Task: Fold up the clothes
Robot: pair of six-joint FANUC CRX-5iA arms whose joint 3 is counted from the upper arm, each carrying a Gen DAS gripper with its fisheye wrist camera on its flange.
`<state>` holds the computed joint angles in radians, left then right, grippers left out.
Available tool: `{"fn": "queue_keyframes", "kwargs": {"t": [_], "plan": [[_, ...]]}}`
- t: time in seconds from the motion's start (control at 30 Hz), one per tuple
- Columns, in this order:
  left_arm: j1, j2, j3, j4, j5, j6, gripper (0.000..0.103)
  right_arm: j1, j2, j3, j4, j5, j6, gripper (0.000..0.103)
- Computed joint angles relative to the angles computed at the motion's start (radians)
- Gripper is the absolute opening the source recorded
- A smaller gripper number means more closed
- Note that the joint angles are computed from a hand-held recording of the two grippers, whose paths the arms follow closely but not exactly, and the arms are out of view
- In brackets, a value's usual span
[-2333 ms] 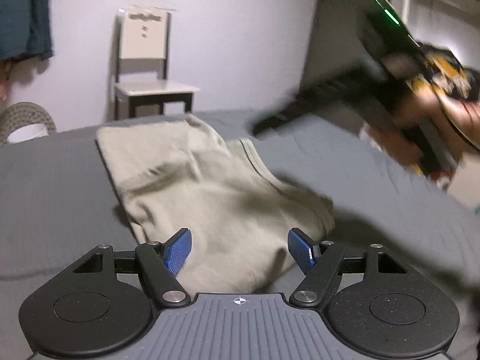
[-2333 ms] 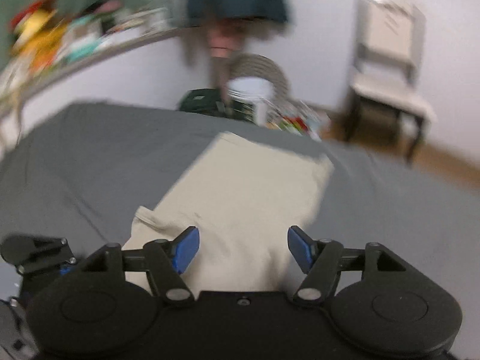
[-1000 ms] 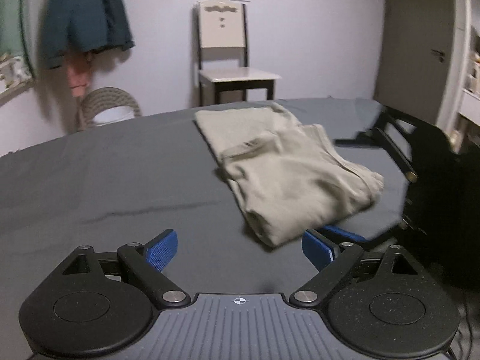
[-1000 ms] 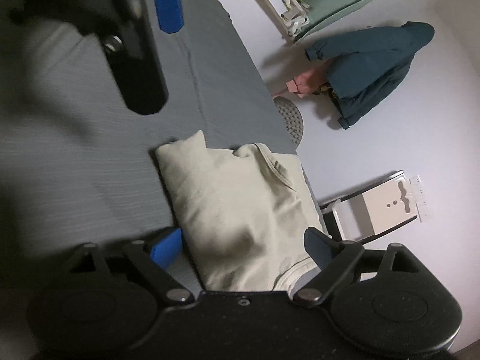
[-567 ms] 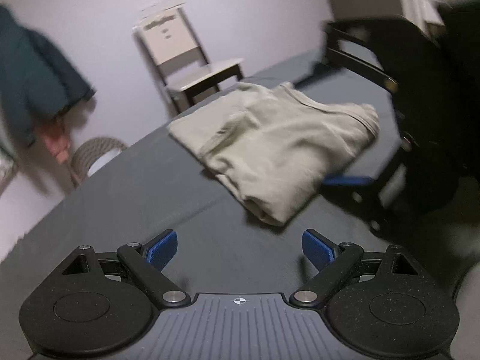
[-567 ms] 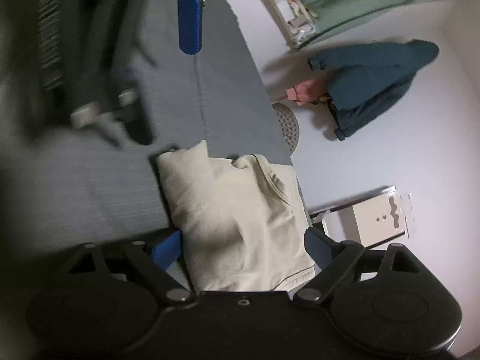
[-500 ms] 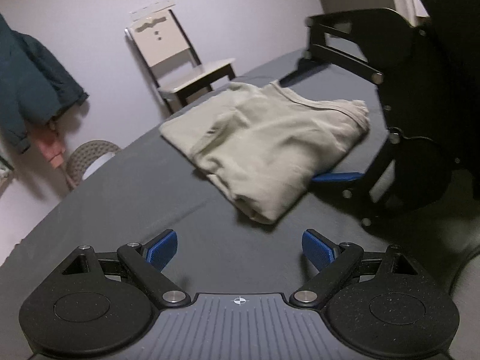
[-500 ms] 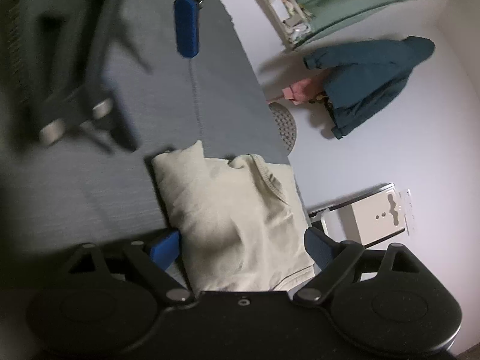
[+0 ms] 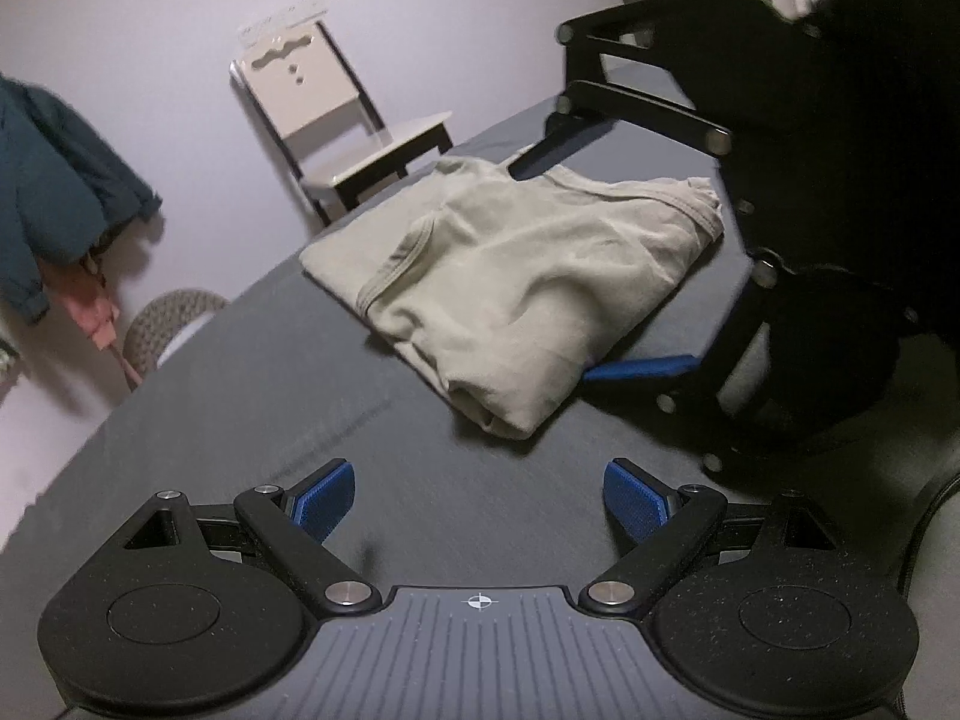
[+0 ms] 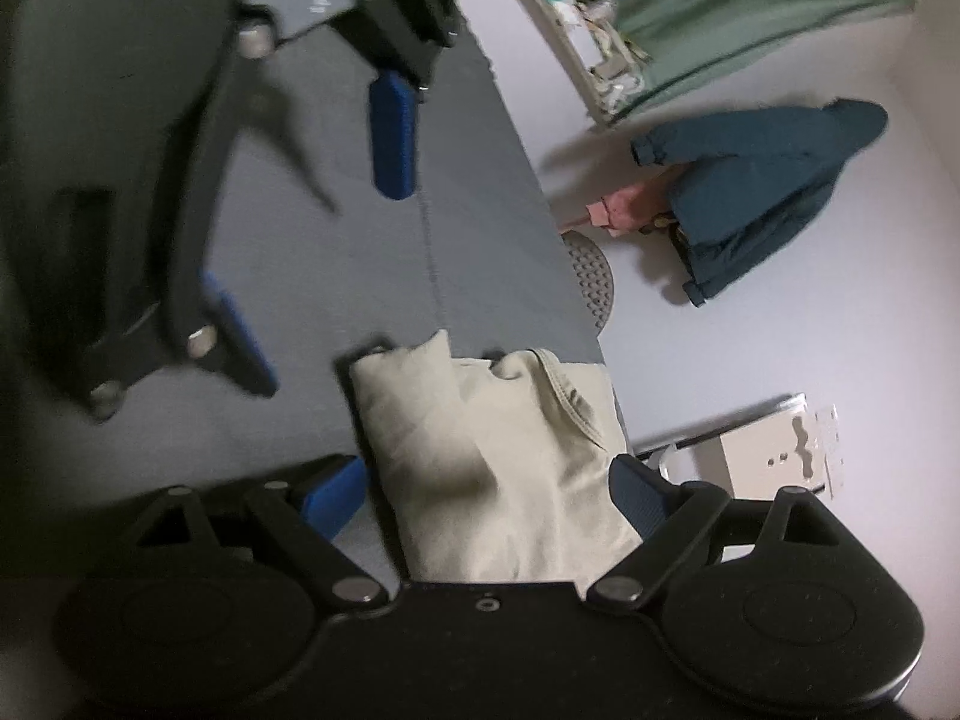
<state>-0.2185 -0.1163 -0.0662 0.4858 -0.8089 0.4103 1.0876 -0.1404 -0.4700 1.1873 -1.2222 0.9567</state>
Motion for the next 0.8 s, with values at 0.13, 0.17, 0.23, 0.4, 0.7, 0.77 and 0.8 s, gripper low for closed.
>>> {"fn": "queue_keyframes", "kwargs": {"t": [0.13, 0.17, 0.23, 0.4, 0.7, 0.77, 0.8], "plan": [[-0.025, 0.002, -0.016, 0.015, 0.042, -0.102, 0.091, -0.003, -0.001, 0.014, -0.013, -0.012, -0.015, 0.089], [-0.032, 0.006, -0.012, 0.013, 0.047, -0.116, 0.091, -0.002, -0.005, 0.014, -0.014, -0.013, -0.016, 0.089], [-0.046, 0.006, -0.02, 0.023, 0.074, -0.164, 0.091, -0.001, -0.014, 0.015, -0.02, -0.014, -0.02, 0.089], [-0.078, -0.012, -0.075, 0.058, 0.179, -0.342, 0.091, -0.005, -0.048, 0.015, -0.051, 0.007, -0.027, 0.089], [-0.127, 0.021, -0.079, 0.121, 0.263, -0.531, 0.091, -0.022, -0.094, 0.027, -0.11, 0.047, -0.083, 0.089], [-0.131, 0.027, -0.074, 0.126, 0.261, -0.532, 0.091, -0.025, -0.096, 0.028, -0.12, 0.048, -0.087, 0.089], [-0.132, 0.028, -0.072, 0.126, 0.258, -0.527, 0.091, -0.027, -0.097, 0.029, -0.124, 0.048, -0.089, 0.089]]}}
